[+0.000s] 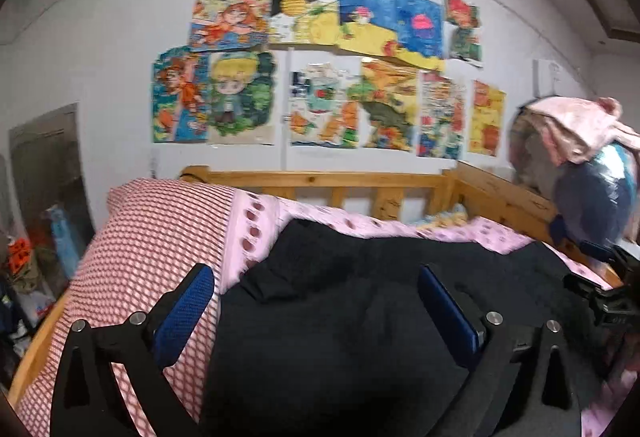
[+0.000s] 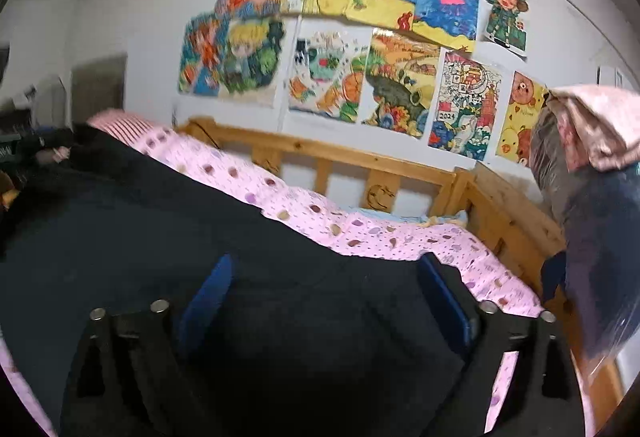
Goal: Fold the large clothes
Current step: 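Lay the folded jacket on the bed and open both grippers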
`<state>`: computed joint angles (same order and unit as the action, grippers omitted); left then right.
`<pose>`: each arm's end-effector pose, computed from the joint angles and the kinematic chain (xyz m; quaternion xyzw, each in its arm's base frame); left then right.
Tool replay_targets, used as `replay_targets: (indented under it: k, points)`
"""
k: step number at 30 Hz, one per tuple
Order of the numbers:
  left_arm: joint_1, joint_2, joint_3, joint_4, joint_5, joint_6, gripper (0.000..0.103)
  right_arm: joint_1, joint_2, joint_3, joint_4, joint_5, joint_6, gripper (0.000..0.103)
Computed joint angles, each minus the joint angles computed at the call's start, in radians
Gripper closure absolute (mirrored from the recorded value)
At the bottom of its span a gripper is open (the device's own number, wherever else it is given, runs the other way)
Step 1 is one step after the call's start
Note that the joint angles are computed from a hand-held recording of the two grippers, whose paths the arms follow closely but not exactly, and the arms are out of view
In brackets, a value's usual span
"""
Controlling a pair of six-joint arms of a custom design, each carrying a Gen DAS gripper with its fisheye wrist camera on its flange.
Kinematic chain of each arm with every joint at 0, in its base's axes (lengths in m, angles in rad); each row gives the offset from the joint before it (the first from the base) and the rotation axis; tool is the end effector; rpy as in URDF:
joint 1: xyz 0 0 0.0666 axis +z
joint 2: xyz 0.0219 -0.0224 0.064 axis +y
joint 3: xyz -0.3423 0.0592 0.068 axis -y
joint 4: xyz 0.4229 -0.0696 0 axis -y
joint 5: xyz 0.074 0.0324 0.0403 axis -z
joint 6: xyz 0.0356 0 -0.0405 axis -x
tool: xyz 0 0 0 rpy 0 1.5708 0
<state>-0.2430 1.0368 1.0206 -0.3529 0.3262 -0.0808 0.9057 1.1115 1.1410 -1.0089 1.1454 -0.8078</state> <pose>0.4140 -0.1148 0.4140 0.2218 0.7885 -0.1787 0.5452 0.2746 0.2969 0.4063 0.1184 0.8107 -0.1544 0.5521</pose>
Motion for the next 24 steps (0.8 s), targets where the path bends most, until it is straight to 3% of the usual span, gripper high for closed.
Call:
replay_targets:
  k: [3, 7, 9, 12, 16, 21, 24]
  points:
    - [-0.013, -0.002, 0.002, -0.107, 0.093, -0.041, 0.0, 0.032, -0.044, -0.065, 0.046, -0.025, -0.004, 0.007]
    - [-0.069, 0.052, 0.051, -0.253, 0.125, -0.12, 0.0, 0.038, -0.057, -0.119, 0.089, -0.11, -0.027, 0.007]
    - [-0.1, 0.07, 0.055, -0.256, 0.071, -0.131, 0.0, 0.016, -0.048, -0.134, 0.105, -0.179, -0.004, 0.007]
    - [-0.142, 0.109, 0.074, -0.235, -0.04, -0.148, 0.0, -0.005, -0.044, -0.146, 0.122, -0.213, 0.002, 0.007]
    - [-0.161, 0.17, 0.13, -0.247, -0.105, -0.109, 0.0, -0.037, -0.046, -0.155, 0.145, -0.27, 0.008, 0.007]
    - [-0.152, 0.24, 0.184, -0.277, -0.077, -0.095, 0.0, -0.117, -0.029, -0.144, 0.13, -0.364, 0.009, 0.004]
    - [-0.144, 0.266, 0.207, -0.282, -0.043, -0.085, 0.0, -0.154, -0.023, -0.138, 0.084, -0.375, -0.073, 0.003]
